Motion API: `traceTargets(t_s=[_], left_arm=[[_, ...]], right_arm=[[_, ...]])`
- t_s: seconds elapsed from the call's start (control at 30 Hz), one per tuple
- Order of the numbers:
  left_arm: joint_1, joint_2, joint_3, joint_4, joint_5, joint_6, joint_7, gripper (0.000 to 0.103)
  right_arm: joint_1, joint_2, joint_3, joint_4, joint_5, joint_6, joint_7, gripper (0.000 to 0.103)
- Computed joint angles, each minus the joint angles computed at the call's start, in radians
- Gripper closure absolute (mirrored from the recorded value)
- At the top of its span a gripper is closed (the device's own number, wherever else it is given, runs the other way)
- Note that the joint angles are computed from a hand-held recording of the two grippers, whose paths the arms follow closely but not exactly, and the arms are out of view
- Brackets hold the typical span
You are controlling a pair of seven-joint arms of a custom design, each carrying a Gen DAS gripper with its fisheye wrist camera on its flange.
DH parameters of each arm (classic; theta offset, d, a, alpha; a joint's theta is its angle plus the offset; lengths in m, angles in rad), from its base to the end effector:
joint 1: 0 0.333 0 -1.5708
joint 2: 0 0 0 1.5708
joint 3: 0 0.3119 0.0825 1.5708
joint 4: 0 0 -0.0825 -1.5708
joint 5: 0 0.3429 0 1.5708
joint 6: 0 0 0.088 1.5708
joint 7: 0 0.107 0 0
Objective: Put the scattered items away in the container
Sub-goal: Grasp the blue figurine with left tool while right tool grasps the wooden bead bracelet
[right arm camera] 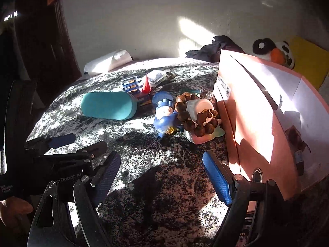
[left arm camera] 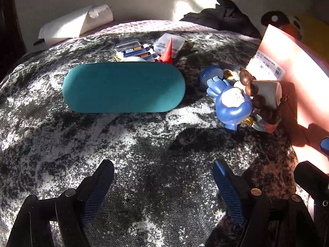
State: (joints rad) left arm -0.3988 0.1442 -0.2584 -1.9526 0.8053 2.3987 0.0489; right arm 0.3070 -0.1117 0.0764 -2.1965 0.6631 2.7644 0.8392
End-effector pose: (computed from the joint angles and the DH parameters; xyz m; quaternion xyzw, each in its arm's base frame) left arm 0.4669 -0.3457 0.4575 -0.7753 0.5425 -0.2247 0.2329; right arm 0.4894 0.1707 0.5197 -0.8141 0.4396 -0.1383 0.3534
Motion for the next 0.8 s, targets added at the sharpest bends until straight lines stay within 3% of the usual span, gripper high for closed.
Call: traceTargets(t_s=[0.23,0.37,0.43,0.5,0.6,0.8], left_arm=[[0.006,0.057,0.022,0.076,0.022,-0.028,0.083,0.020],[0.035,0.069,0.032,0.074,0.005,0.050,0.135,0.020],[0.046,0.087,0.031,0.072,-0.005,0.134,0.165,0.020],[0.036,0.127,0.028,0.108,-0.007,0.163,0.209,0.020],[0.005,0.192,0.034,0.183,-0.001,0.162,0.271,0.020],[-0.033,0.281,0.067,0.300,-0.010,0.154,0.312,0.020]], right_arm=[[-0.017,0.094,0.001,0.066,-0.084,0.023,0.065,0.020],[-0.016,0.138,0.001,0.104,-0.094,0.032,0.070,0.021],[-0.018,0.157,-0.002,0.128,-0.094,0.031,0.072,0.025],[-0.019,0.170,-0.007,0.142,-0.138,0.043,0.083,0.041],[-0.022,0.186,-0.016,0.151,-0.202,0.069,0.096,0.045],[-0.057,0.223,-0.046,0.218,-0.216,0.017,0.186,0.047]])
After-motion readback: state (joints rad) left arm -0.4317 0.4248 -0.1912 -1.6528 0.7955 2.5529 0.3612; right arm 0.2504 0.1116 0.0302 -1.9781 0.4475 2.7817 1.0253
